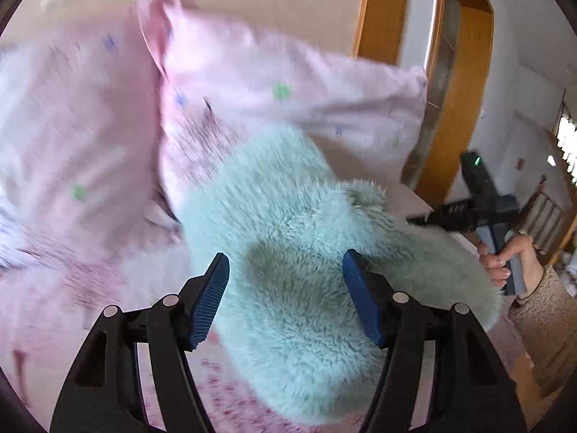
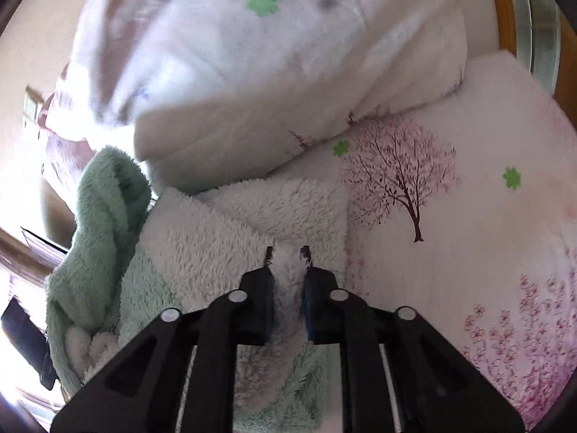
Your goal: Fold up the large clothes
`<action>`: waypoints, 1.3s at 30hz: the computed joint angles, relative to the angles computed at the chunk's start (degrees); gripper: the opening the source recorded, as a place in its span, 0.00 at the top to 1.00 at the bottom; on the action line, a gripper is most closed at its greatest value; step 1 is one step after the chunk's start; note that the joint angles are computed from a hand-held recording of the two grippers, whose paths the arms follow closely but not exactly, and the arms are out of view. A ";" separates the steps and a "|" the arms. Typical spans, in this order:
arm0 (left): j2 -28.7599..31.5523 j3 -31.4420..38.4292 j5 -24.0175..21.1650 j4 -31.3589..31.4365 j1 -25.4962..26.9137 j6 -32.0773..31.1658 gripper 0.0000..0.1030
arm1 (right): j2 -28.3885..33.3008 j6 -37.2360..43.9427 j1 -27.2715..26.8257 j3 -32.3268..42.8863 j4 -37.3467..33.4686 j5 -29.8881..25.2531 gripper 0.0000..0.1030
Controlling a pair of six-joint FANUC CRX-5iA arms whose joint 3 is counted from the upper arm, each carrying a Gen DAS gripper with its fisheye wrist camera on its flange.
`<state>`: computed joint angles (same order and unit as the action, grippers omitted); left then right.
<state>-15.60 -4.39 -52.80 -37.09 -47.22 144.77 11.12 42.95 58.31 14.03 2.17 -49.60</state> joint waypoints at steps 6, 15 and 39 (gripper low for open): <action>5.11 1.43 4.34 -1.54 -2.25 -1.05 0.37 | -4.11 5.85 3.20 -0.24 -1.63 8.55 0.18; 8.35 4.70 -0.46 -7.42 -7.57 1.54 0.37 | 13.18 15.55 -1.09 25.53 -29.53 -12.62 0.28; 13.98 16.48 -11.13 -16.88 -13.84 5.98 0.20 | -10.22 3.16 1.81 -11.92 -4.74 7.33 0.87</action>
